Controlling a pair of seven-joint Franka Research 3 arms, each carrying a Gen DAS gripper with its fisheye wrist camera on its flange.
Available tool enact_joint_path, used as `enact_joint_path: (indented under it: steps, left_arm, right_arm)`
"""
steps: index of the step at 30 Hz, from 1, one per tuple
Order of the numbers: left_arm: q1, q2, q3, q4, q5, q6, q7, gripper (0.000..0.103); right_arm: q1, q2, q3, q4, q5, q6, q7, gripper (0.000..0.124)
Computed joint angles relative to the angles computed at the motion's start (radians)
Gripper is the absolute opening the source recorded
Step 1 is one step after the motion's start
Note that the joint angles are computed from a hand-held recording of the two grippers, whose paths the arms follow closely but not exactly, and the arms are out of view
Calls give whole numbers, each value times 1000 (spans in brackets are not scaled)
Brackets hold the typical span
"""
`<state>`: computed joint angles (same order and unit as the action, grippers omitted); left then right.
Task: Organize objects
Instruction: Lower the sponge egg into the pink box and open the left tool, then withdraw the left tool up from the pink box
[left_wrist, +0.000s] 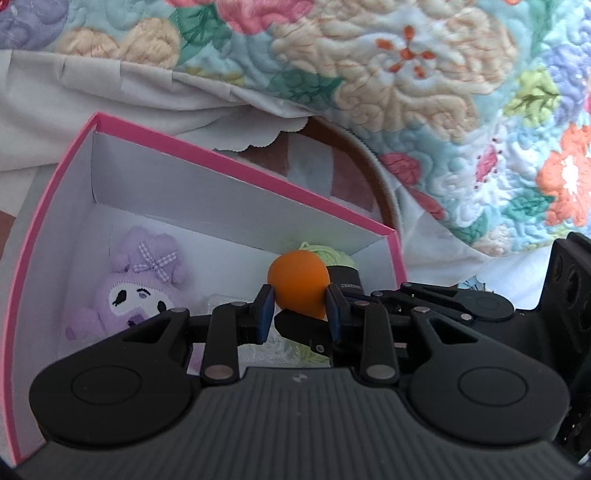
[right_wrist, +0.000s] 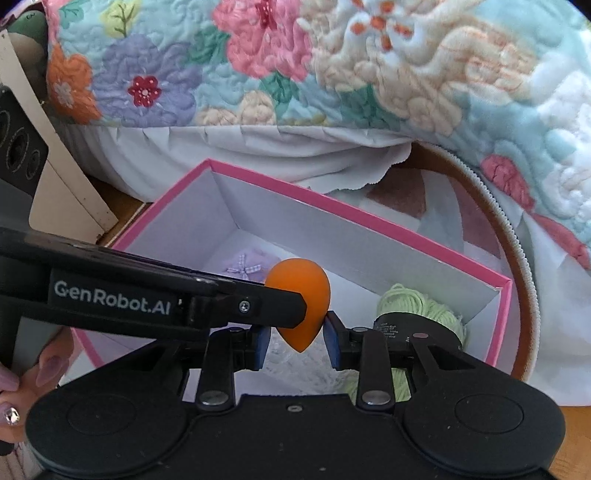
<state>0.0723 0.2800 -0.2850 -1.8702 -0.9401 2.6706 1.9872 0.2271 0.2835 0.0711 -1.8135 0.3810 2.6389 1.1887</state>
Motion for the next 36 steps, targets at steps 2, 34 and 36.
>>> enact_joint_path:
  steps: [2,34,36]
  left_arm:
    - [-6,12,3,7,18,8,-17,28]
    - [-86,-321,162,-242,340,-48,-194,41]
    - [-93,-351,174,-260,373,-69,-220,42]
  right_arm:
    - [7,14,-8,13,-22,-6,16,37]
    - [52,-276,12,-264,67,153,-48,51]
    - [56,-307,9,-291,68,160,-39,52]
